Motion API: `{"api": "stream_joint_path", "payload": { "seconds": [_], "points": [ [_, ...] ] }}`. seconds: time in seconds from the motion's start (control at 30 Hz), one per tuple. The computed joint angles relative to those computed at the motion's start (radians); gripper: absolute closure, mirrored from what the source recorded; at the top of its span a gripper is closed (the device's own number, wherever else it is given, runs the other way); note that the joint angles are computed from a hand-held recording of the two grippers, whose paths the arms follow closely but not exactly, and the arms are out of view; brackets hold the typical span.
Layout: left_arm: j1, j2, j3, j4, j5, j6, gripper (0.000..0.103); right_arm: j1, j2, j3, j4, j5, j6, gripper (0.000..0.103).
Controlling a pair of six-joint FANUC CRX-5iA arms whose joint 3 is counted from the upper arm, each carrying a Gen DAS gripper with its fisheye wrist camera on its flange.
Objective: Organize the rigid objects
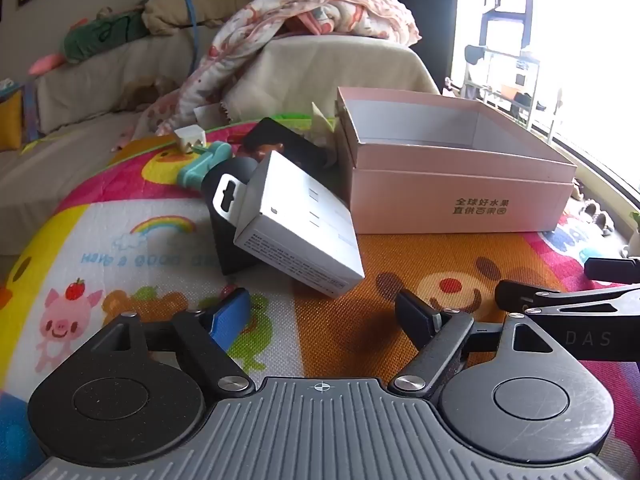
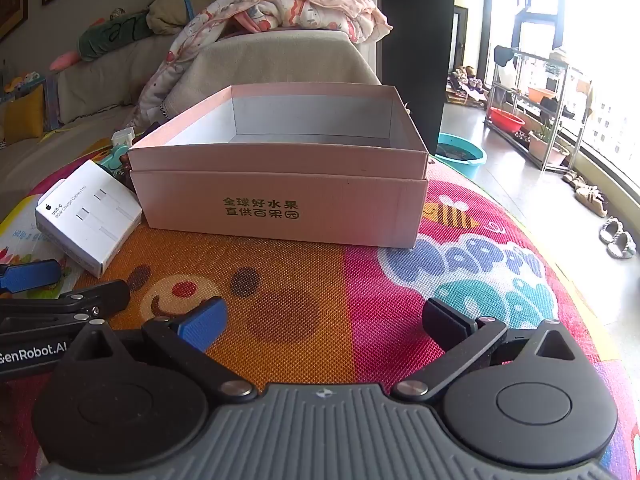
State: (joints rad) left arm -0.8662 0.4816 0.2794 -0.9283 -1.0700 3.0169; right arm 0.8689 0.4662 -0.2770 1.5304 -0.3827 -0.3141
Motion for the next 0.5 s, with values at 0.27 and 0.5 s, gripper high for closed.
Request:
{"api": "stream_joint_path", "payload": {
  "seconds": [0.27,0.5],
  "points": [
    [0.000,0.000,0.000,0.000,0.000,0.000,0.018,-0.004,-0.001,-0.003,0.016,0.005,-0.016,0.000],
    [0.000,0.000,0.000,0.000,0.001,0.001,0.018,-0.004,-0.001,-0.003,0.019,0.005,-0.020,0.000]
  ]
}}
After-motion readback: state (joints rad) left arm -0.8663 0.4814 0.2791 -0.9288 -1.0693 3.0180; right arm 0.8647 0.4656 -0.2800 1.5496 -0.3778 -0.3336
